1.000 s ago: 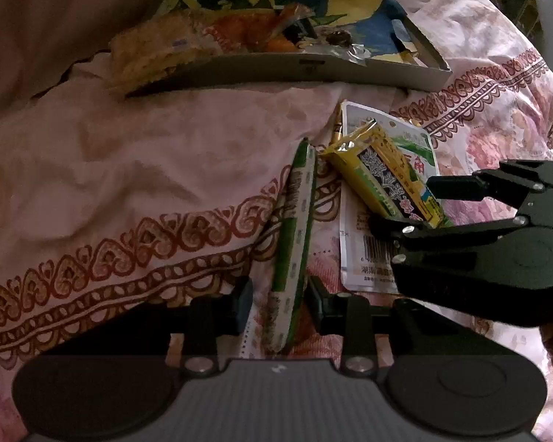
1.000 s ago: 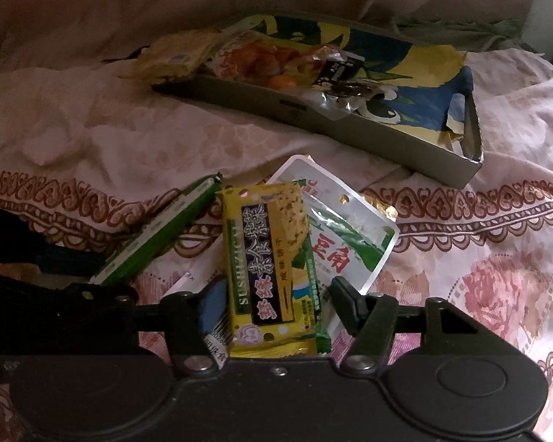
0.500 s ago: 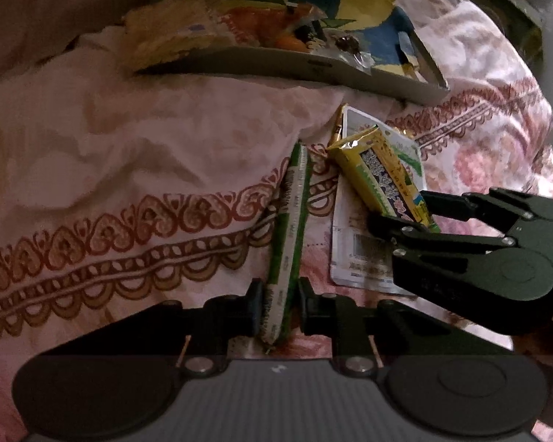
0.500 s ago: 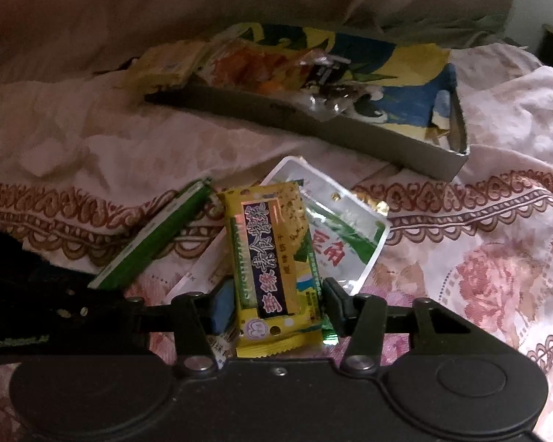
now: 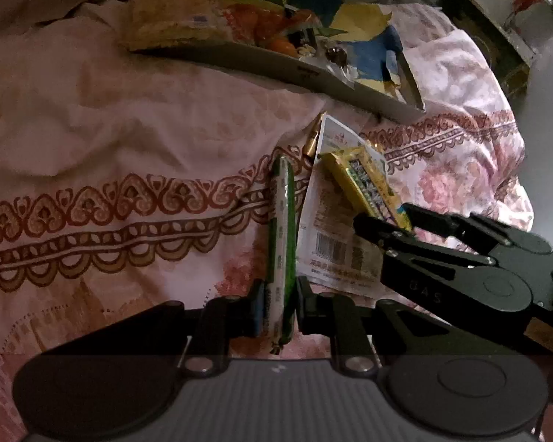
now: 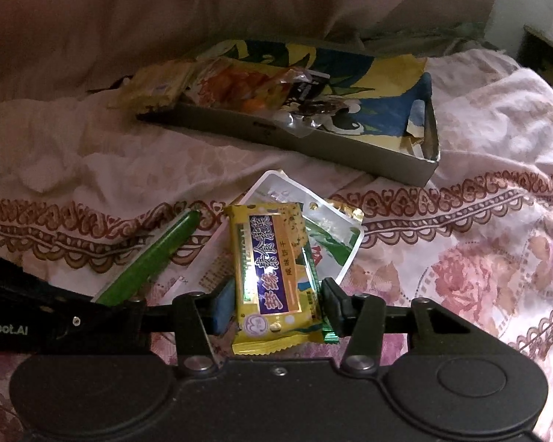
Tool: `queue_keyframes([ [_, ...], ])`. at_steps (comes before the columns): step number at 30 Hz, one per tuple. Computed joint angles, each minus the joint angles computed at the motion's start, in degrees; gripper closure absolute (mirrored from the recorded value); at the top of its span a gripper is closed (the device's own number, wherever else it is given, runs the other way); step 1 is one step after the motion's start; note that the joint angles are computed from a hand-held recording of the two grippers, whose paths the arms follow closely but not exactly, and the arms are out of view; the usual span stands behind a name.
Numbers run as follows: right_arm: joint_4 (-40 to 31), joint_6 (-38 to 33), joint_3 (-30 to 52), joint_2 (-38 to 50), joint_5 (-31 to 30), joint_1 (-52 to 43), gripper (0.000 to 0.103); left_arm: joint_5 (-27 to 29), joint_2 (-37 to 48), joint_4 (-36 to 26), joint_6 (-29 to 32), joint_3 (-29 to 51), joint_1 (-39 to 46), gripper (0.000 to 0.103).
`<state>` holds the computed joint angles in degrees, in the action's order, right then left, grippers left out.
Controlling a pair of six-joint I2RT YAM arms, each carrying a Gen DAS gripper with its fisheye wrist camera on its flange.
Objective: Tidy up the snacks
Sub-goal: 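Close right tool on the yellow candy bar while left tool closes on the green stick, then lift and carry the candy bar in right tool and green stick in left tool to the tray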
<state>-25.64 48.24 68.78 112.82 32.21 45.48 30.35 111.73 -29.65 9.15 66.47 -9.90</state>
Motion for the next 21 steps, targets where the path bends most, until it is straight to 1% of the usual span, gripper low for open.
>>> queue_keyframes([
  [2, 1.4, 1.6, -1.3, -0.9, -1.7, -0.5, 0.052, 0.8, 0.2, -0.3, -0.4, 0.4, 0.4, 0.085],
  [6, 8.2, 7.0, -6.8, -4.4, -8.1, -2.7, 0.052, 2.3, 0.4, -1.1, -0.9, 1.0, 1.2, 0.085],
  [12, 15.7, 13.4, -12.7, -8.4, -12.5, -4.8, 0.052, 4.1, 0.4, -2.0, -1.6, 1.4, 2.0, 0.085],
  [17, 21.9, 18.4, -18.3, -12.4, -15.3, -6.2, 0.052, 6.9, 0.4, -3.9, -1.5, 2.2, 3.2, 0.085],
  [21, 22.3, 18.8, -19.4, -14.4, -13.9, -5.9, 0.052, 8.4, 0.5, -4.8, -1.5, 2.6, 3.5, 0.085],
])
